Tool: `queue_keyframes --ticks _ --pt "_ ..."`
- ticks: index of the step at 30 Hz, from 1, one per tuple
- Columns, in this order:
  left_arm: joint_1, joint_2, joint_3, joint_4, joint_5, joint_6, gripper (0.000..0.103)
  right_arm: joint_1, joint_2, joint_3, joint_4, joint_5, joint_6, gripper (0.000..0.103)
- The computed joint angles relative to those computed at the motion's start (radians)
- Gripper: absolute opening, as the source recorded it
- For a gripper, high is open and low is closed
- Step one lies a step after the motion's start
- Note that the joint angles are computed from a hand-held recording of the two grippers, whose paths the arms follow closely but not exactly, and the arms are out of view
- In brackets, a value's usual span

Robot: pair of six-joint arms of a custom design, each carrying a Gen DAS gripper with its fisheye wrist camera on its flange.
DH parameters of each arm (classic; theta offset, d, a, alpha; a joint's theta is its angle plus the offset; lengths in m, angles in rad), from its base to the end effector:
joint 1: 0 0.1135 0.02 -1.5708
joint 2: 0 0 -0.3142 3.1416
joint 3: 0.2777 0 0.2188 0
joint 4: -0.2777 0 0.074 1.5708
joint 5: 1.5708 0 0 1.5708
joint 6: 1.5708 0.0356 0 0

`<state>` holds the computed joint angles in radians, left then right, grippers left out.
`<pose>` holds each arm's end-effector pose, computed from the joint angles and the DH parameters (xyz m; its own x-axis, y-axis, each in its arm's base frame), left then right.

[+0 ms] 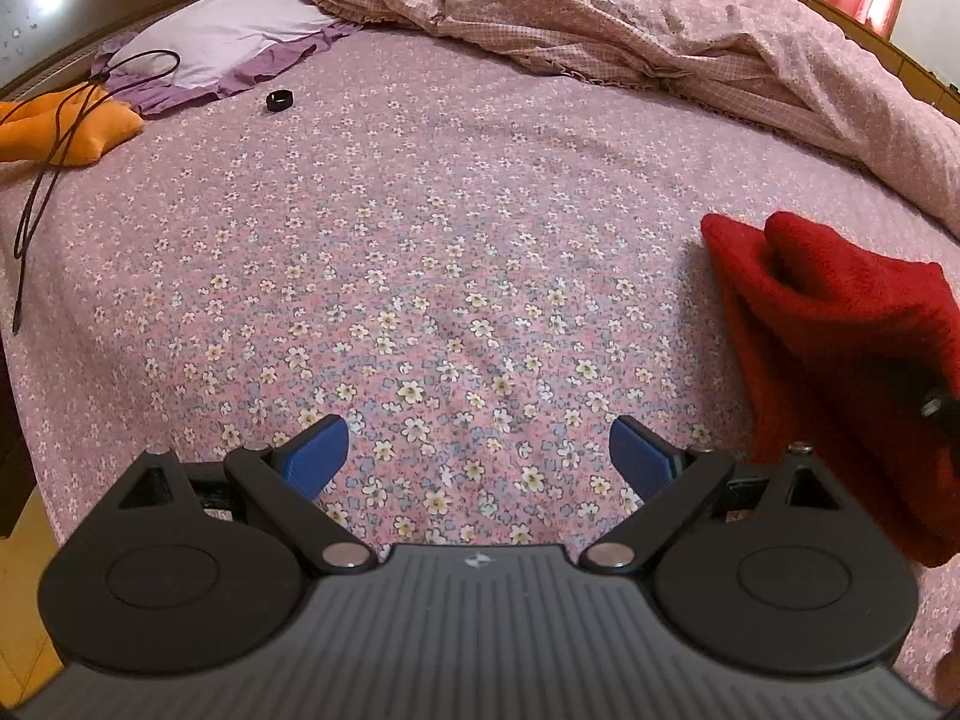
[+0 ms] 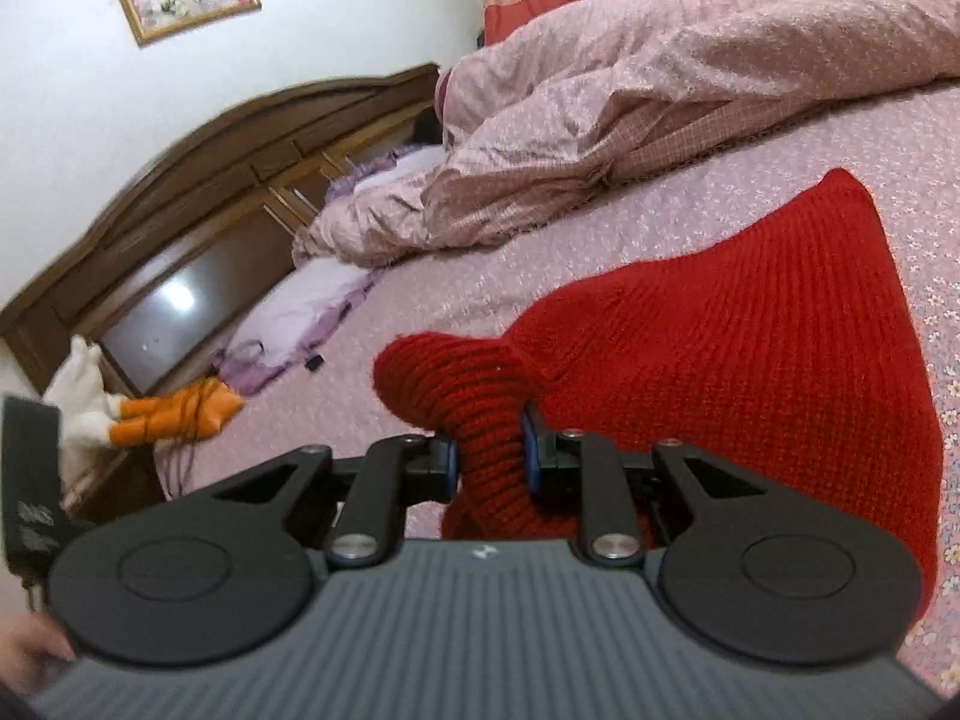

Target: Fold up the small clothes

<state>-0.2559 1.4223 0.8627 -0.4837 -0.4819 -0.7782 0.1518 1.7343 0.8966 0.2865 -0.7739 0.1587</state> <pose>0.2333 -0.0440 0.2722 -0.5944 -0.4875 -0.6396 -0.5878 0.8061 -0.0682 0.3336 0.0762 0.2552 -0.6213 0.0193 -0.7833 -0.6061 0.6217 0.4961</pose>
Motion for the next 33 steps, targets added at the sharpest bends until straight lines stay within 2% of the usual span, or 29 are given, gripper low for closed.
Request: queue_keyframes --ticks 6,10,13,16,18,23,28,33 --pt "-0.031 -0.016 0.046 -0.043 -0.02 0.003 0.096 0.007 0.001 -0.012 -0.006 0.023 -0.027 0.027" --pt "-0.058 -0.021 0.107 -0.09 -0.047 0.009 0.096 -0.012 -0.027 -0.007 -0.063 0.004 -0.035 0.04" --pt "-0.079 -0.02 0.159 -0.12 -0.059 0.021 0.096 -0.03 -0.05 -0.013 -0.102 -0.028 -0.034 0.047" --pt "-0.102 -0.007 0.216 -0.141 -0.072 0.038 0.096 -0.051 -0.071 0.003 -0.181 -0.069 -0.07 0.051" --pt "-0.118 0.007 0.251 -0.145 -0.078 0.051 0.096 -0.069 -0.078 0.05 -0.299 -0.081 -0.129 0.051" --pt "-0.147 0.057 0.32 -0.12 -0.054 0.073 0.096 -0.159 -0.103 0.106 -0.443 -0.167 -0.176 0.052" --pt "-0.176 0.146 0.386 -0.073 -0.045 0.117 0.096 -0.264 -0.116 0.102 -0.39 -0.186 -0.12 0.055" --pt "-0.186 0.242 0.438 -0.02 -0.027 0.155 0.095 -0.326 -0.074 0.098 -0.284 -0.138 -0.049 0.055"
